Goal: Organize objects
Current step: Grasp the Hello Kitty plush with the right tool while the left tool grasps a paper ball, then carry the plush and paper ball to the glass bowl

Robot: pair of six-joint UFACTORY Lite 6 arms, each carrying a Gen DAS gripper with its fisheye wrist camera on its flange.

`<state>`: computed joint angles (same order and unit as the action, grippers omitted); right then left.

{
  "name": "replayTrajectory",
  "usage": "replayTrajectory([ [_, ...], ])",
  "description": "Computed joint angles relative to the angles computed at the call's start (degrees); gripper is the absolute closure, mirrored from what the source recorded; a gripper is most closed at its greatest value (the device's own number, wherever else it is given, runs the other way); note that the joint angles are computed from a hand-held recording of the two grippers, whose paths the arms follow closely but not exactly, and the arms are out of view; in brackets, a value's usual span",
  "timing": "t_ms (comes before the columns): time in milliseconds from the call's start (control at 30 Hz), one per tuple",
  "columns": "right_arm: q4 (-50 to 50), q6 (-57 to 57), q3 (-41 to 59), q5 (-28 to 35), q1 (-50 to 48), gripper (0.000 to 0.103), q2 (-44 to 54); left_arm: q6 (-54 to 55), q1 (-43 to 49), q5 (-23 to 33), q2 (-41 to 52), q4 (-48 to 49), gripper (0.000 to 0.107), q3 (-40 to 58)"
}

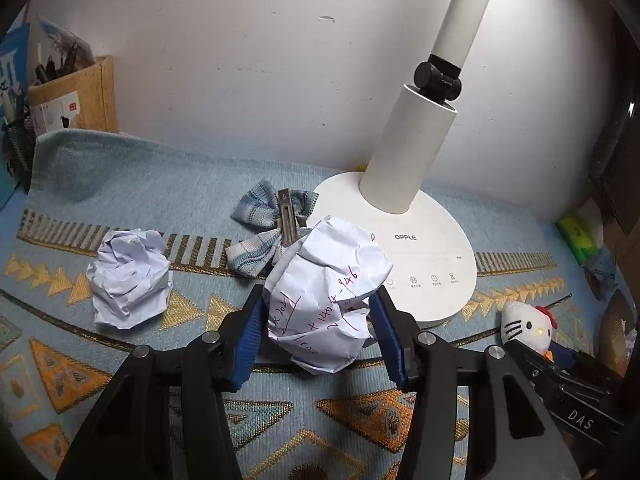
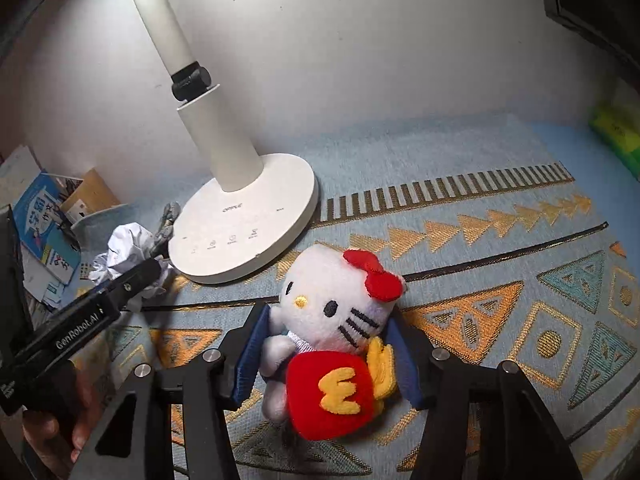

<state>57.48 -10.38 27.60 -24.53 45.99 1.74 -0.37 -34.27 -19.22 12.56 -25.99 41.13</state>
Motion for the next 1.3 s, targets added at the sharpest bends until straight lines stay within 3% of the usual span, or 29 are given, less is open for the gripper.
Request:
replayTrajectory([
  [133, 11.7, -12.0, -4.3, -1.7, 7.0, 0.048, -8.8, 14.1, -5.3, 0.1, -5.5, -15.9, 0.058, -4.4],
  [300, 29.8, -30.1, -11.0, -4.7, 22.3, 0.048, -22.6, 36.4, -17.3, -0.6, -25.3, -45.9, 0.058, -17.2],
  [500, 42.6, -33.7, -17.1, -10.3, 44.8, 0.047, -28.1, 48.9, -46.7, -17.9, -39.9, -79.6, 0.058, -26.4],
  [633, 46.6, -32.8, -18.5, -10.3, 52.3, 0.046, -27.3, 38.7, -59.9, -24.7, -40.6, -82.7, 0.058, -29.2],
  [700, 48.7, -33.0, -17.6, -11.1, 54.2, 0.043, -25.0, 33.1, -59.8, -22.9, -36.5, -79.1, 0.058, -29.2],
  [833, 60.1, -33.0, -19.1, -17.7, 62.3, 0.025, -28.8, 32.6, -60.7, -23.2, -26.4, -79.3, 0.058, -25.1],
  [967, 70.9, -27.1, -18.9, -26.6, 74.4, 0.020, -30.1, 32.2, -62.9, -25.4, -25.5, -78.5, 0.057, -25.0],
  [1033, 72.9, -21.6, -18.2, -26.9, 77.2, 0.015, -28.3, 32.2, -63.3, -25.7, -25.8, -78.7, 0.057, -25.1],
  [1133, 67.9, -6.8, -17.4, -22.3, 79.3, 0.012, -23.1, 31.5, -64.8, -27.0, -26.4, -78.9, 0.057, -25.4],
  [1200, 70.1, -6.1, -12.2, -23.9, 78.6, 0.012, -16.1, 31.1, -64.8, -26.9, -27.0, -78.6, 0.057, -25.8],
  [1300, 68.9, -4.3, -10.6, -23.1, 75.3, 0.012, -15.6, 30.3, -65.0, -26.9, -27.6, -78.4, 0.057, -26.4],
])
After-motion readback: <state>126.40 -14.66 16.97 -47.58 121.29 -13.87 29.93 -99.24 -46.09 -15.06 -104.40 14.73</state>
